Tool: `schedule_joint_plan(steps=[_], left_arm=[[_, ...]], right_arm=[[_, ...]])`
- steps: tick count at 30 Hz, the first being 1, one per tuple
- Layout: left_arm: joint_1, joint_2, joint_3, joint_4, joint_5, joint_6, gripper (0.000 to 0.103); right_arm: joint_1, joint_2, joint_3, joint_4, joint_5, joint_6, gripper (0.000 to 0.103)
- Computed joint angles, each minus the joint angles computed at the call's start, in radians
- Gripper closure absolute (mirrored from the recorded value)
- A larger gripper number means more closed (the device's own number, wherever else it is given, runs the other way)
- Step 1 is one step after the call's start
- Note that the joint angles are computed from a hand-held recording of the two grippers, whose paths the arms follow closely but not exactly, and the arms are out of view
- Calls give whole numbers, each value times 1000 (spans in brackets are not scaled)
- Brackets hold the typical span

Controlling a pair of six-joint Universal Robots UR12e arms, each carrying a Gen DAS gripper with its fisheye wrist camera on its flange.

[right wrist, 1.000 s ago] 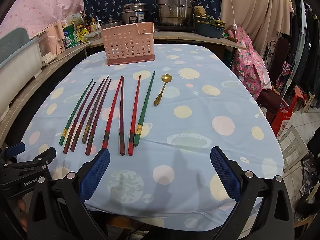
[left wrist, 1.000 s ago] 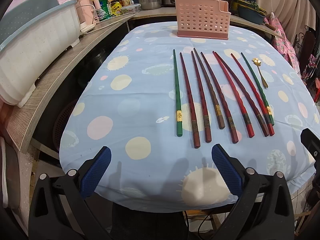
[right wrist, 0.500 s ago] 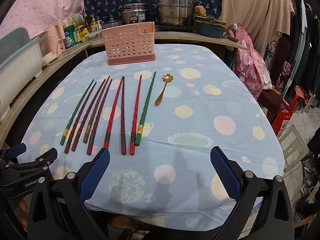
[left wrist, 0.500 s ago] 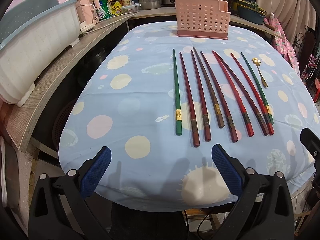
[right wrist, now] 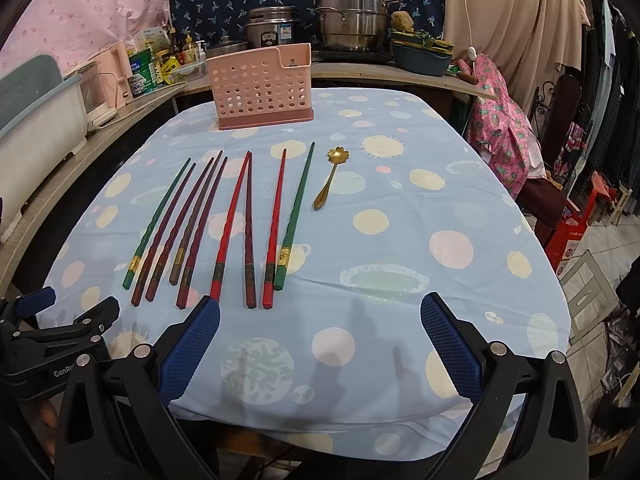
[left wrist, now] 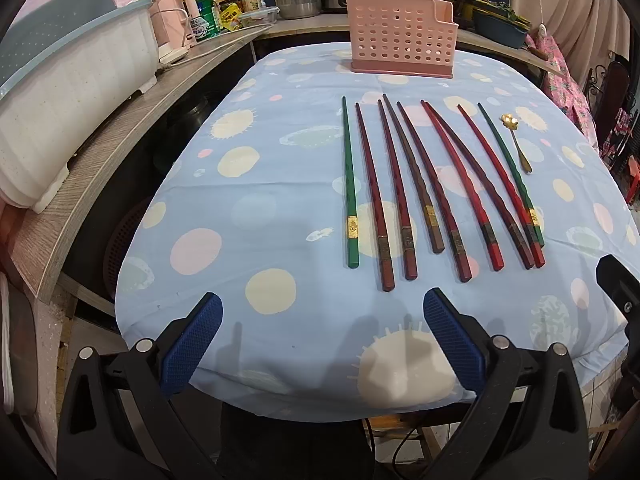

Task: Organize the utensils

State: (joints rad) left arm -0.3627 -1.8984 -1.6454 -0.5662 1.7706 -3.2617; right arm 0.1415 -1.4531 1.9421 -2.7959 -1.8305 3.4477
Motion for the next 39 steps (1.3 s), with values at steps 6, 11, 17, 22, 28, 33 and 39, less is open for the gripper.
schedule_joint_plan(steps=[6,11,17,22,28,33,39], left_arm=[[-1,0,1,-1,0,-3,7],[0,0,0,0,-1,-2,7],[-1,0,1,-1,-1,-2,7],[-1,0,1,0,-1,-2,7],[-1,1,0,-3,-3,-4,7],[-3,4,-5,-1,-6,-3,7],[-2,5,-6,-1,-6,-3,7]], right_arm=[[1,0,-1,2,-1,1,7],[1,-1,-1,4,0,1,7],[2,1,-1,2,0,3,7],[1,-1,0,2,1,2,7],[9,2,-2,2,-2,6,7],[16,3,-3,2,-4,7,7],[15,3,-3,3,-3,8,7]])
